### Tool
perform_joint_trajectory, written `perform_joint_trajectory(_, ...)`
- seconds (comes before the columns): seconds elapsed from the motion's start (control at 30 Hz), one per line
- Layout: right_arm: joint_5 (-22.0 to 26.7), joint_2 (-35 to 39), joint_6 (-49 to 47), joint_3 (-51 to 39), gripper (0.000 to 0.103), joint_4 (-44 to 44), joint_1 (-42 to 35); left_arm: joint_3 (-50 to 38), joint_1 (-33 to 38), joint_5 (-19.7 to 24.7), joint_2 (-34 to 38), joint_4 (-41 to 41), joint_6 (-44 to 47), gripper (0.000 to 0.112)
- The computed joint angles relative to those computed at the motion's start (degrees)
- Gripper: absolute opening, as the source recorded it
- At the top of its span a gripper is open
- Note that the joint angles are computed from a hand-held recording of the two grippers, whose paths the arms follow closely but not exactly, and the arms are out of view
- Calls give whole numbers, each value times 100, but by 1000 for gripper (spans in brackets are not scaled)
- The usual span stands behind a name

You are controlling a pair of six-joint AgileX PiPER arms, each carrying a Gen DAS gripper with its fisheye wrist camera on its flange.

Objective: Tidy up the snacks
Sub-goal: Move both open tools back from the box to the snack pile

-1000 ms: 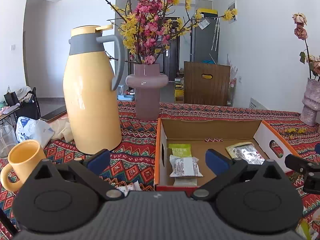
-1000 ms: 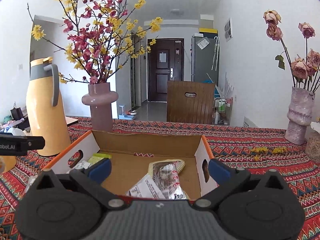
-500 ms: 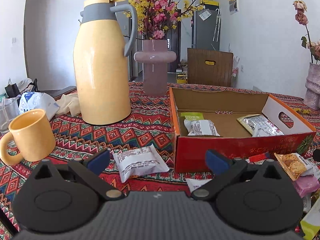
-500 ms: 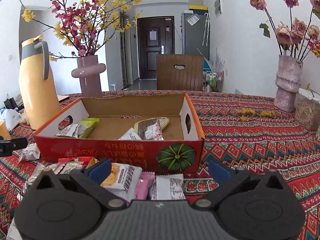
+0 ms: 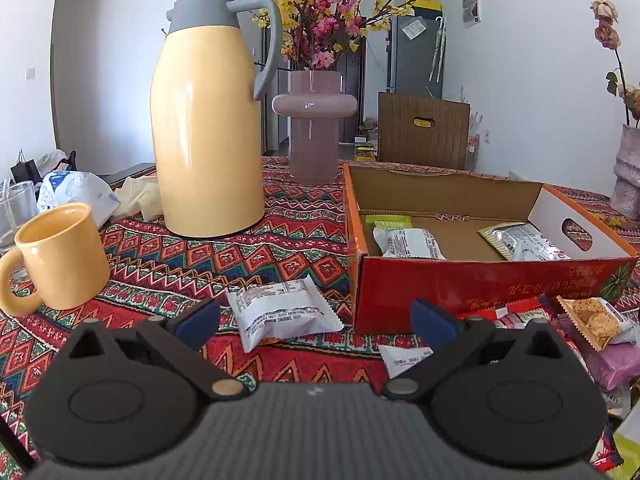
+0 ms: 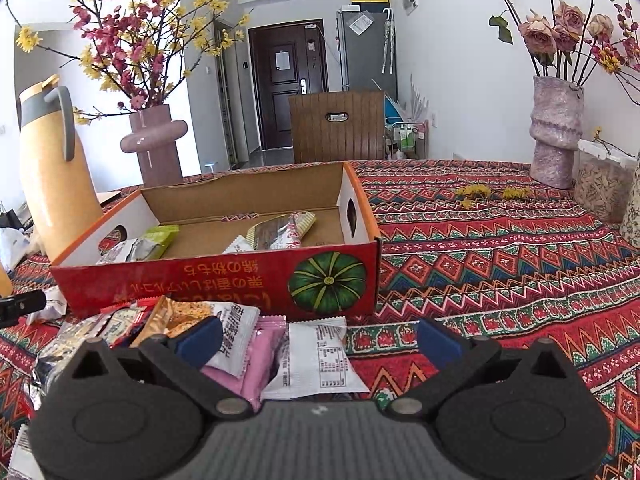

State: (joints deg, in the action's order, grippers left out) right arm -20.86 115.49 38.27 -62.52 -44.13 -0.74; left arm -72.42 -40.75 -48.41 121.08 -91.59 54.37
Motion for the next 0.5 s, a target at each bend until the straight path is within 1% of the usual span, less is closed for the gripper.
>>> perform_joint_trajectory(0.17, -62, -77, -133, 210, 103, 157, -48, 52, 8, 50, -40, 50, -80, 103)
perform_joint_trajectory(0.27, -16, -61, -182, 237, 103, 187, -37, 68, 1, 40, -42, 84, -121, 103)
perform_joint_trajectory(0.43, 274, 81, -379, -22, 103, 503, 51, 88, -1, 42, -54, 105, -157, 103)
perform_joint_trajectory(0.5, 441, 188, 10, -260, 103, 115, 27, 88, 3, 46, -54, 96, -153, 103)
